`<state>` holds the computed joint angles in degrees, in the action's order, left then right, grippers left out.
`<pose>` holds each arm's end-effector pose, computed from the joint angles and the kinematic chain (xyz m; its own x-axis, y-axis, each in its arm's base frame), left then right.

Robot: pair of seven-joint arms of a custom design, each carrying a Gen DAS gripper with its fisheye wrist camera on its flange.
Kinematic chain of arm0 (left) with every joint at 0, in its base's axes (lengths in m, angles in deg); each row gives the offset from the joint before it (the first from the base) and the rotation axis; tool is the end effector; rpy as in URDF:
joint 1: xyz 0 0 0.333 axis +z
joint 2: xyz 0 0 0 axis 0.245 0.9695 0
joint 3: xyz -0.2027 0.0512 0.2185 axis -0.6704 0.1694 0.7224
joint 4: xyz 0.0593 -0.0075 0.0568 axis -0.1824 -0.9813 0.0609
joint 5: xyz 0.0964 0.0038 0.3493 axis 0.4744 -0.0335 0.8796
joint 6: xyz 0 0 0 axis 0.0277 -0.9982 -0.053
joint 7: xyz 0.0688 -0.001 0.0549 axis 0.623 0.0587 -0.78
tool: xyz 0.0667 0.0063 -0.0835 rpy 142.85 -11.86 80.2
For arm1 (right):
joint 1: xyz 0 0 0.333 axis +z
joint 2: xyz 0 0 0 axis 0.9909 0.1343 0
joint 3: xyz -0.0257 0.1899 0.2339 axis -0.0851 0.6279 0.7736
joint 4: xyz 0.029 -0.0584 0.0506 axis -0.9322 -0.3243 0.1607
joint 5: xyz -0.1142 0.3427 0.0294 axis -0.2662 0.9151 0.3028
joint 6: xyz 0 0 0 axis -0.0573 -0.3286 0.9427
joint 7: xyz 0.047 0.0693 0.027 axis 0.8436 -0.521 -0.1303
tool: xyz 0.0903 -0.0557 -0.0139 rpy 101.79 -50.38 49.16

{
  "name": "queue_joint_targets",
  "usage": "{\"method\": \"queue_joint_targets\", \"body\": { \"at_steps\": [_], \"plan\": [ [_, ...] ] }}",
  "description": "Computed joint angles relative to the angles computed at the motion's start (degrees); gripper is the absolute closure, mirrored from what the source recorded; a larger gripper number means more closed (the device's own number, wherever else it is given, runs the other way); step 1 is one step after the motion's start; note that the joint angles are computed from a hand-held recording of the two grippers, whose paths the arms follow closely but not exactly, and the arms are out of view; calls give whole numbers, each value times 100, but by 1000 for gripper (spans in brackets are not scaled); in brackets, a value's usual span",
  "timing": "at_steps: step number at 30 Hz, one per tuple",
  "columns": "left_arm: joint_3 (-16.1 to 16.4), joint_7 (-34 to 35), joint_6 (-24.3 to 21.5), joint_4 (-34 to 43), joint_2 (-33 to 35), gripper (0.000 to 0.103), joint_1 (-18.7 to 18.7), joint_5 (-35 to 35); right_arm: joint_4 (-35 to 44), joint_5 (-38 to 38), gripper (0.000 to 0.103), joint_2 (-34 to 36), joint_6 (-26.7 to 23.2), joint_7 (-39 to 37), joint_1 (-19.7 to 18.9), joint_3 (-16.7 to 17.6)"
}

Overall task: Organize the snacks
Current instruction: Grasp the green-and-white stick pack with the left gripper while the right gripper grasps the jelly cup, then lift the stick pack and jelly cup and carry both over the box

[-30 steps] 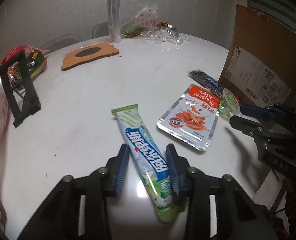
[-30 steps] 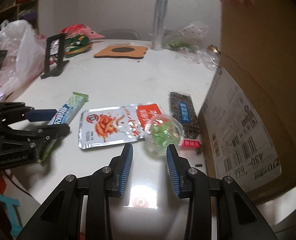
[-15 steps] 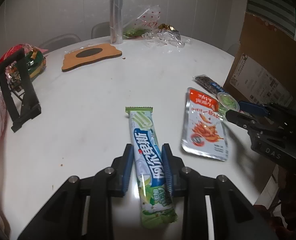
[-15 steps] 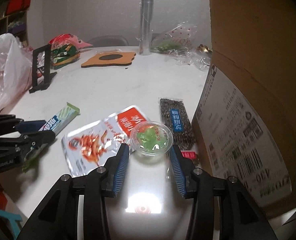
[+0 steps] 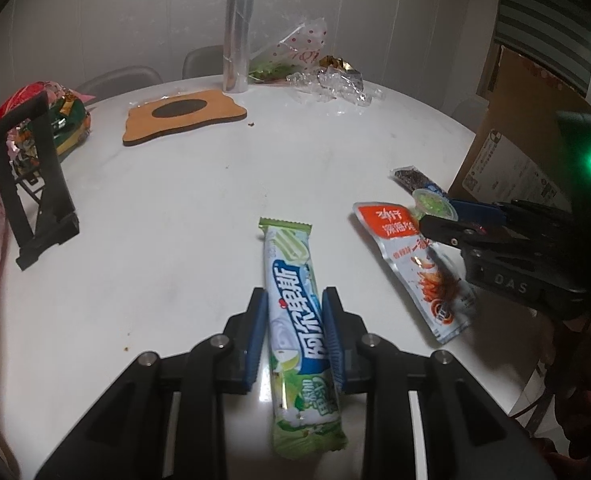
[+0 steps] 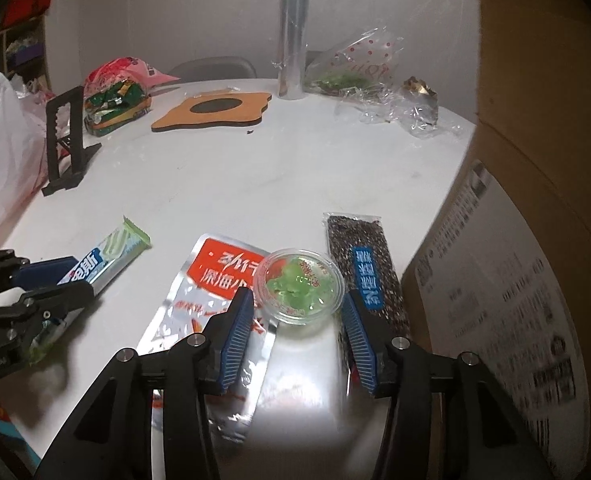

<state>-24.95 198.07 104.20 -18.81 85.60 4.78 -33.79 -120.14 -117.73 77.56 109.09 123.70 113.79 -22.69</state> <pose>0.6566 -0.2777 0.3104 -0.5839 -0.8028 0.1206 -0.6379 0.3618 -0.6798 0.6361 0.3191 0.3259 -0.1086 -0.9896 0.0946 -0.7444 0.0178 -0.6675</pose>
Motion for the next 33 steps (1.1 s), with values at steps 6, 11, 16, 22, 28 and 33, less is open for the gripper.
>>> {"method": "queue_joint_targets", "body": {
  "at_steps": [6, 11, 16, 22, 28, 33],
  "plan": [
    [158, -178, -127, 138, 61, 78, -111, 59, 438, 416, 59, 256, -179, -514, -166, 153],
    [193, -286, -221, 179, 64, 78, -127, 91, 664, 585, 59, 398, -247, -731, -150, 105],
    [369, -476, -265, 218, 60, 72, -272, 210, 720, 598, 60, 435, -287, -805, -92, 41],
    [887, -954, -30, 132, 21, 66, -732, 590, 358, 327, 60, 229, 86, -556, 9, -106],
    [1336, -1523, 199, 74, 19, 79, -1097, 1067, -11, 138, 60, -19, 486, -483, -10, -81],
    [1291, -1715, 293, -14, -43, 80, -1037, 1162, -255, -125, 60, -224, 725, -372, 72, -128]
  ]
}}
